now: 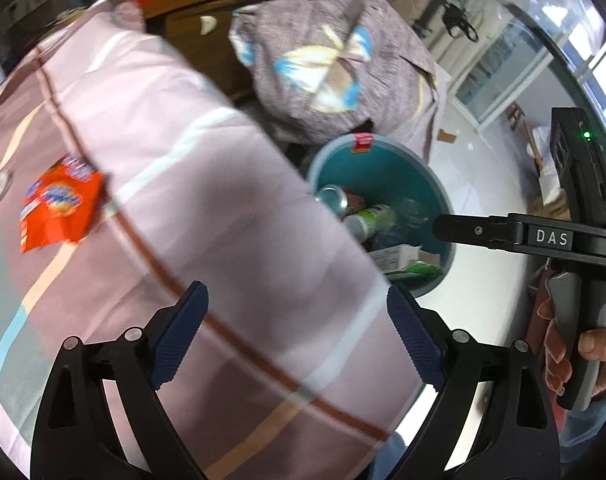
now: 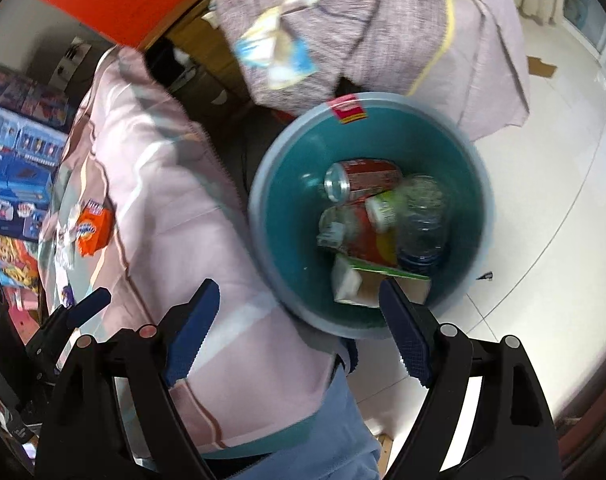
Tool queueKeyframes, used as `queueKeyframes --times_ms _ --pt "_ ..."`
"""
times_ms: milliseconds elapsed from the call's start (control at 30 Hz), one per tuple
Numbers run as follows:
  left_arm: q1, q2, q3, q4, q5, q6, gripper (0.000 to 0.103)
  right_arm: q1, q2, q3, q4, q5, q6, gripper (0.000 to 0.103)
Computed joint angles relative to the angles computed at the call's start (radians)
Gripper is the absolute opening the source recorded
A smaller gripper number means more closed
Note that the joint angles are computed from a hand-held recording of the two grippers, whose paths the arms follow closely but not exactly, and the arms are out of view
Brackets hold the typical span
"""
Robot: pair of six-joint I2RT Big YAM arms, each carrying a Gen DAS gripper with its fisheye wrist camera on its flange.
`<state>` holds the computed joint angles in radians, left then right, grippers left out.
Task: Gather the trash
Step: 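Move both tools back toward the table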
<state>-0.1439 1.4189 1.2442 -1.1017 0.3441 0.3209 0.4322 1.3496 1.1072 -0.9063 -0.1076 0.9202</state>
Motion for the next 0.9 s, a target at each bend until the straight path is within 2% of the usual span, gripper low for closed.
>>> queueKeyframes --times_ms 400,500,567,900 --pt "0.232 0.016 0.026 -0.027 0.035 0.081 0.092 0.125 0.21 0.254 -0.079 -0.007 -0.019 0.079" --pt "0.29 0.031 0.042 -0.031 0.049 0.102 0.093 0.151 0.283 0.356 -0.128 0.001 -0.039 0.08" --pt "0.332 0.045 0.058 -0.028 0.057 0.113 0.095 0.167 0.334 0.431 -0.162 0.004 -0.05 0.084" --pt "0.479 0.144 0.165 -0.018 0.069 0.157 0.096 0.221 0.602 0.828 -0.322 0.0 -0.104 0.084"
